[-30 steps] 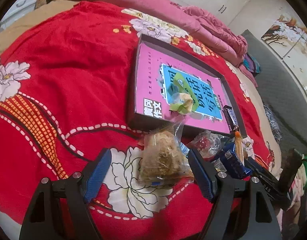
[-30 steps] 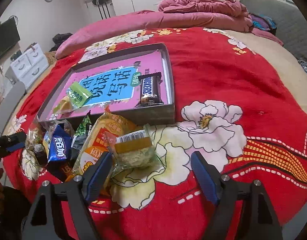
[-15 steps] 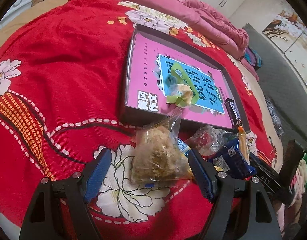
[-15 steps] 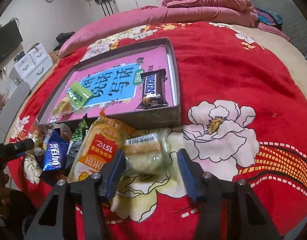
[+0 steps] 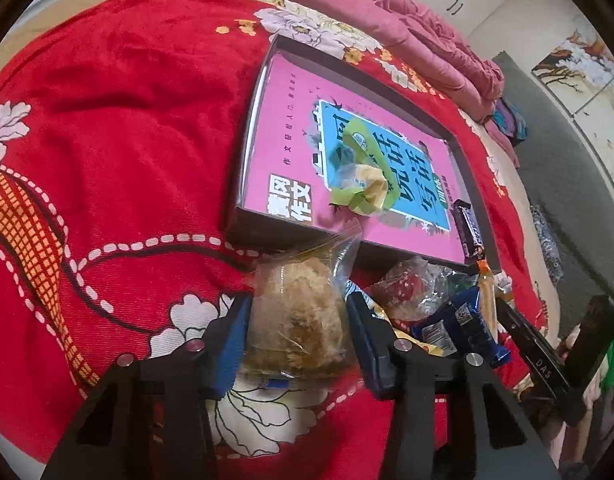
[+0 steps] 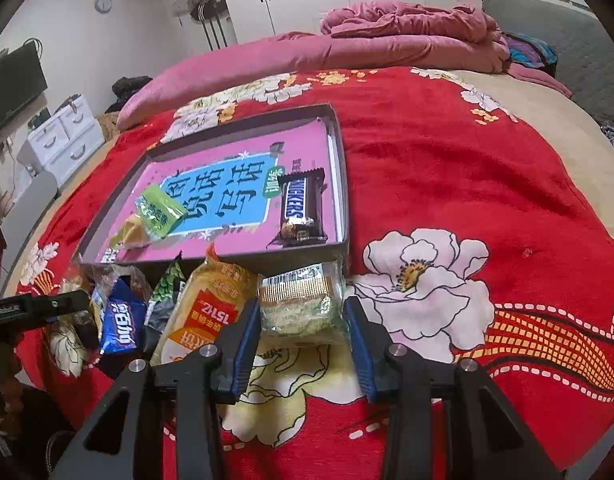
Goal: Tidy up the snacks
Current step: 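Grasp the clear-wrapped square biscuit with the right tool while the left grasps the pastry bag, then carry the biscuit over the tray with the right tool while the left carries the pastry bag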
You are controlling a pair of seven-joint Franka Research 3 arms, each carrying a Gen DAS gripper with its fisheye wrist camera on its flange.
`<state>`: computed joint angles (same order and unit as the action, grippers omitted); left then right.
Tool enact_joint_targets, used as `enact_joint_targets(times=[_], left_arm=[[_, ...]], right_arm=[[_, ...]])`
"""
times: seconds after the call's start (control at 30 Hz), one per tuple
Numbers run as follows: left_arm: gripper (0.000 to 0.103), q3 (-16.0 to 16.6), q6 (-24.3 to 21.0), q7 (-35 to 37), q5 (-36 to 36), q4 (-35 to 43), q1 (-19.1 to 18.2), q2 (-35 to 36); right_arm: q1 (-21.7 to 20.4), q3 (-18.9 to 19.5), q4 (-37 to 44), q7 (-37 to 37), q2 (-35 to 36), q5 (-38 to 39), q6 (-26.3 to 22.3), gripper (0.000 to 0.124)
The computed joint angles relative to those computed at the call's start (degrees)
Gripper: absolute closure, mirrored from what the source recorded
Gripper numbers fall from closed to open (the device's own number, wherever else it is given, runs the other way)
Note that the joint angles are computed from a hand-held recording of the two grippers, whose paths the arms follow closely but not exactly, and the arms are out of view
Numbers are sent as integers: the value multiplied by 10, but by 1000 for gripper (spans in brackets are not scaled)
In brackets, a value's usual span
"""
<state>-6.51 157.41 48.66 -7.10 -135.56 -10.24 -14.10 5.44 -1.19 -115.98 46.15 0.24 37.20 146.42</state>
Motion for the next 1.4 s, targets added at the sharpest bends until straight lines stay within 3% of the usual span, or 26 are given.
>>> enact_joint_targets(times=[0.37,0.87,1.4], left_arm=[[57,1,35,-4,5,-22,-1,-27],[57,-52,30,-114,204,-10,53,-52],[57,-45,38,-160,237,2,49,-36]], right_arm=[[7,0,-6,-44,-15,43,3,82],[4,-4,2,-80,-21,116,-1,82],[22,-1,1,-108,-29,140,-4,82]])
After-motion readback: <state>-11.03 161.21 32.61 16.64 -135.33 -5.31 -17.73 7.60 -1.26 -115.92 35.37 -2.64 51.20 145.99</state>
